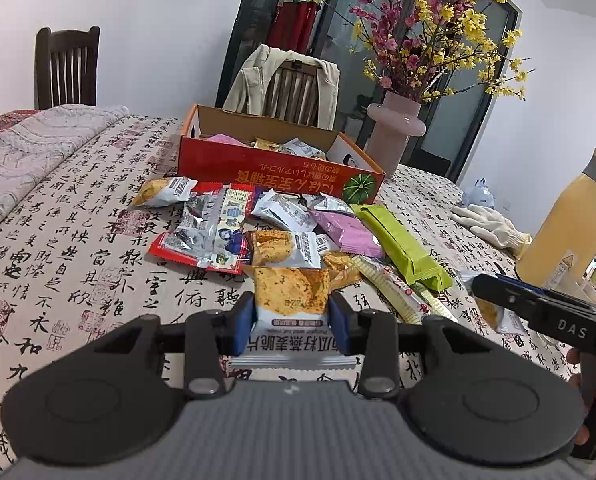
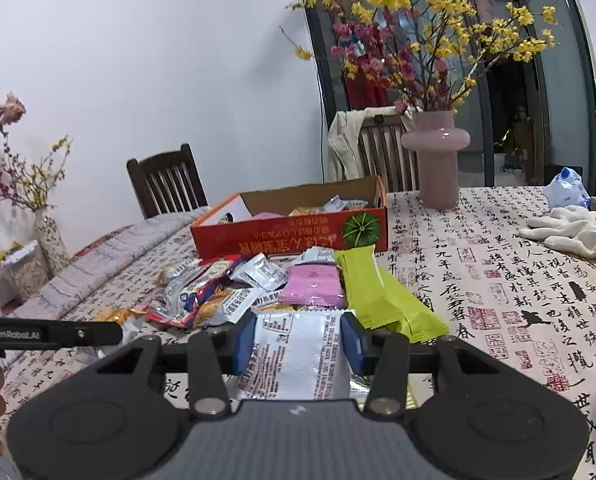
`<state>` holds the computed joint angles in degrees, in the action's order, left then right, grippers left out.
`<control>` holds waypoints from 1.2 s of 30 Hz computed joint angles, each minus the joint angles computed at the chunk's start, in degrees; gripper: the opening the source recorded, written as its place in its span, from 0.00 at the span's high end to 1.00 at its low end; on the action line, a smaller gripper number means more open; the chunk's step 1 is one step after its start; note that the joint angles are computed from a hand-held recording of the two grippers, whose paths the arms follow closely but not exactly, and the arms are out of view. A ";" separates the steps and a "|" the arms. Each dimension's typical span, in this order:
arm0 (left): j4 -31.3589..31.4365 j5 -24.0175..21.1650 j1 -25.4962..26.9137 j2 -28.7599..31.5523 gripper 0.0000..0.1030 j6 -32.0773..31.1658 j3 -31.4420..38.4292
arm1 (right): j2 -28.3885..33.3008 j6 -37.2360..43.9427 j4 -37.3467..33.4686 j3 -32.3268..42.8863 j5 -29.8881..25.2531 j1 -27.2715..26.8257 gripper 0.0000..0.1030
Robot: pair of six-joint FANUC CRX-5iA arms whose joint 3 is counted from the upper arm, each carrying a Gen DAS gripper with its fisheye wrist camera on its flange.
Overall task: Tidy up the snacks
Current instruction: 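Carry both packets into the orange box and open both tools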
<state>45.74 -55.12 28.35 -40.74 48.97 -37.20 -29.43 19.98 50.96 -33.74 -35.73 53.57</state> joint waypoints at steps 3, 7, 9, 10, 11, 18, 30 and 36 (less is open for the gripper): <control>-1.05 1.21 -1.39 0.50 0.61 0.83 0.76 | -1.22 -1.01 0.62 -0.93 0.29 -0.11 0.57; -2.62 3.45 -3.69 2.47 0.61 2.35 2.06 | -1.02 -0.22 -0.45 -0.98 1.64 -1.77 0.57; -3.52 4.69 -4.87 3.99 0.61 2.97 2.96 | -0.22 1.02 -1.69 -0.46 2.34 -2.81 0.57; -3.92 5.49 -5.49 4.83 0.61 3.08 3.49 | 0.23 1.82 -2.31 -0.12 2.71 -3.32 0.57; -4.21 6.54 -6.25 6.04 0.61 2.98 4.29 | 0.94 2.81 -3.05 0.46 3.24 -3.94 0.57; -3.96 14.03 -10.27 18.18 0.61 3.27 13.98 | 9.21 15.35 -10.48 9.43 10.28 -10.32 0.57; -14.73 12.78 -14.34 50.60 0.61 18.06 50.92 | 39.67 48.48 -48.70 54.50 5.70 -21.25 0.57; -27.10 5.61 -15.54 64.09 0.61 28.98 68.27 | 58.24 46.04 -45.68 77.58 -5.32 -23.15 0.56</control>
<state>18.64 -49.52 12.80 23.36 77.95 31.07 28.82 66.02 5.28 43.84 -41.05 30.42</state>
